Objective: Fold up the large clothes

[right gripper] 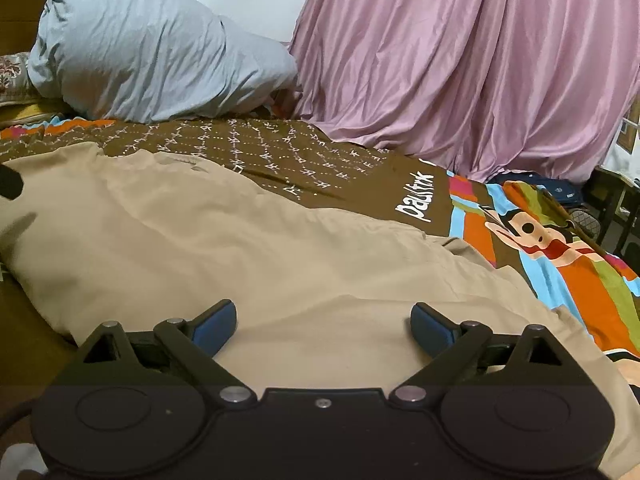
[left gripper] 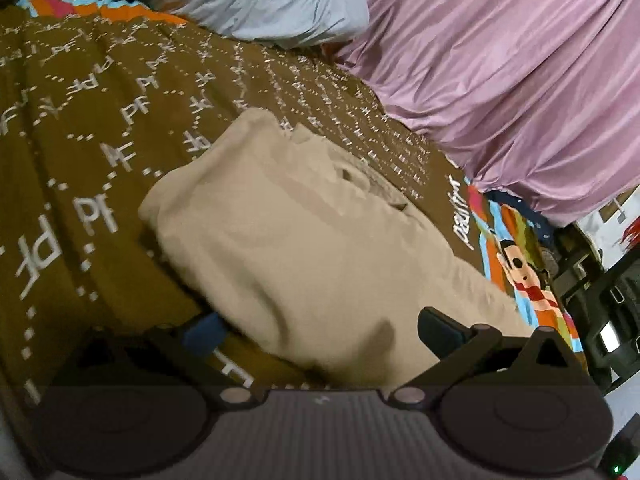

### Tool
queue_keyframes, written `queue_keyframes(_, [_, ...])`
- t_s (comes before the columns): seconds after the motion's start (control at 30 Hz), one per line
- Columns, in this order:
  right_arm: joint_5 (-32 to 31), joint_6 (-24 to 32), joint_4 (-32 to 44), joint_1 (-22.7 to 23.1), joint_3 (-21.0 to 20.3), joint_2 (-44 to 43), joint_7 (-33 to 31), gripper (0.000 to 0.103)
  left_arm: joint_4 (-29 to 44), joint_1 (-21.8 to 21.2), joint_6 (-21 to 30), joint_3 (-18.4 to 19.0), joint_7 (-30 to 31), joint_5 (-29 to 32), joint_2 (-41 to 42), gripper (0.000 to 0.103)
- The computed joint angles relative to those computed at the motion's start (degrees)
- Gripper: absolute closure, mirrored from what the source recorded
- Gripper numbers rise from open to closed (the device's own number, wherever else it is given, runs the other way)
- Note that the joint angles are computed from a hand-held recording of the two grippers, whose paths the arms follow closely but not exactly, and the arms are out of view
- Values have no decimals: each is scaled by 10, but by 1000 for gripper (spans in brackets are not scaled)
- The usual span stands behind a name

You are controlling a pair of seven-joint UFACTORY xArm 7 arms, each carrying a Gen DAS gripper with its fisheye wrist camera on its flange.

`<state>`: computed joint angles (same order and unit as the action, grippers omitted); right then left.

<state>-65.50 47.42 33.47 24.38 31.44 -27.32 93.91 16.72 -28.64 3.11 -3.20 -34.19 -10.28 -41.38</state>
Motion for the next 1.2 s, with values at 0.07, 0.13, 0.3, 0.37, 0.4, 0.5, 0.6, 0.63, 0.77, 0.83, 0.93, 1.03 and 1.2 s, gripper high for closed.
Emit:
queue_keyframes(0.07, [-3,5,2,-1,4,4,5,7,4,6,-7,-11,0,6,6,0])
queue_keyframes(0.13, [-4,6,2,0,2,4,7,7,-2,23,-23,-36,-4,19,2,1])
queue_keyframes(0.3, [-5,6,1,4,-2,4,8,7,8,41,-38,-55,-13,42,22,2])
queue_keyframes(0.37, [-5,7,1,4,-2,4,7,6,19,26,-33,-30,-12,38,46,14])
queue_keyframes(0.4, [-5,7,1,4,-2,3,7,6,24,18,-27,-17,-11,33,56,18])
queue_keyframes(0.5, [-5,7,1,5,-2,4,7,6,21,3,-42,5,-11,18,67,26])
queue_keyframes(0.6, [-4,11,2,4,-2,3,8,5,25,31,-29,-20,-21,21,59,41])
queue_keyframes(0.63, [-4,13,3,4,-1,5,9,4,30,47,-17,-36,-30,24,55,47])
queue_keyframes(0.77, [-6,18,6,6,-1,9,12,4,71,137,51,-137,-78,71,33,65])
queue_keyframes(0.83, [-7,19,6,6,-2,9,15,3,94,183,76,-190,-94,121,23,72])
queue_keyframes(0.93, [-5,16,5,7,-6,6,20,3,126,217,96,-235,-108,184,14,94])
queue_keyframes(1.03, [-6,18,5,7,-3,6,27,4,157,193,80,-218,-76,216,27,98])
queue_keyframes(1.2, [-21,-27,-12,4,-14,-15,41,18,254,134,92,-198,6,235,90,99])
